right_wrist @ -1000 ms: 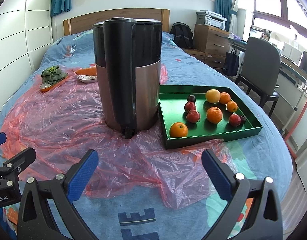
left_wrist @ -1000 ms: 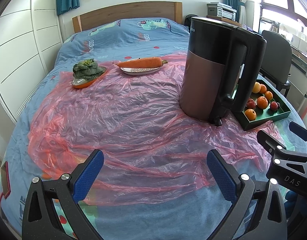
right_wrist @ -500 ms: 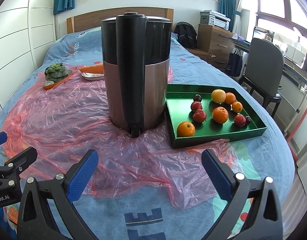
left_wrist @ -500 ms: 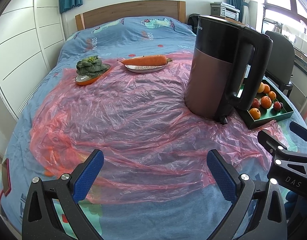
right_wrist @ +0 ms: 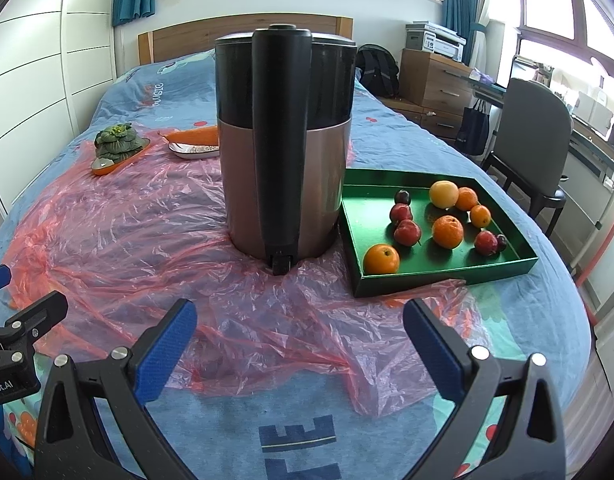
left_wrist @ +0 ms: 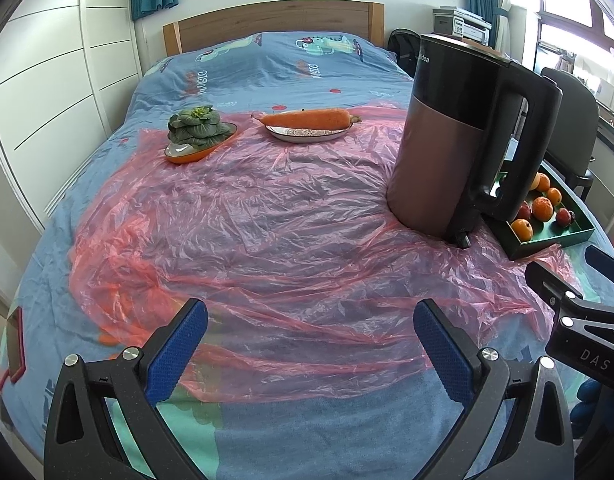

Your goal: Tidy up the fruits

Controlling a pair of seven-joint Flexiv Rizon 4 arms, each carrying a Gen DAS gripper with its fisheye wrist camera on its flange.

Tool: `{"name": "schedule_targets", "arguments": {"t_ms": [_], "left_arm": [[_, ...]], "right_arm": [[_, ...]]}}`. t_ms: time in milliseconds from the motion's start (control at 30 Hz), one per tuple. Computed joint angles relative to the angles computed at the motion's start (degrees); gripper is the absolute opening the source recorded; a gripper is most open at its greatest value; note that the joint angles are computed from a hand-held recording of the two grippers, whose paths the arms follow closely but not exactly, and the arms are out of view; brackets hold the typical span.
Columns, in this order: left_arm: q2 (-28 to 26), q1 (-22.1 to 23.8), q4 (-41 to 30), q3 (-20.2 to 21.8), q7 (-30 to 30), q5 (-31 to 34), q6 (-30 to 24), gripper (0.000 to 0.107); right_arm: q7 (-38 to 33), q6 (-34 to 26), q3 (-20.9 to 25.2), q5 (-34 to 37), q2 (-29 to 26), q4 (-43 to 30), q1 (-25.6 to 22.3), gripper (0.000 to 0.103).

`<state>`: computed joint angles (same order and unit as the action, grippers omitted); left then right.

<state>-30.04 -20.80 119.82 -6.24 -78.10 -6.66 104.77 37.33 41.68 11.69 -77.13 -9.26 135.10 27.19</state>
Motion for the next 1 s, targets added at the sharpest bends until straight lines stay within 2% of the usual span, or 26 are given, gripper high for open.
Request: {"name": "schedule_targets", "arguments": {"t_ms": [267, 633, 1000], "left_arm": [[0.33, 0.43, 0.91, 0.79, -0.34, -0.13, 0.56, 0.101], [0.56, 2.45, 1.15, -0.84, -0.33, 0.72, 0.77, 0.101], [0.78, 2.19, 1.34, -1.37, 0.15, 1.39, 0.98, 0.101]], "right_arm": [[-0.72, 0.41, -0.13, -0.52, -0.83, -1.01, 0.38, 0.103], [-1.43, 0.16, -0.11, -0.14, -0.97, -1.45, 0.80, 0.103], [-1.51, -0.08, 0.11, 0.42, -0.04, -0.71, 0.58, 0.103]]}}
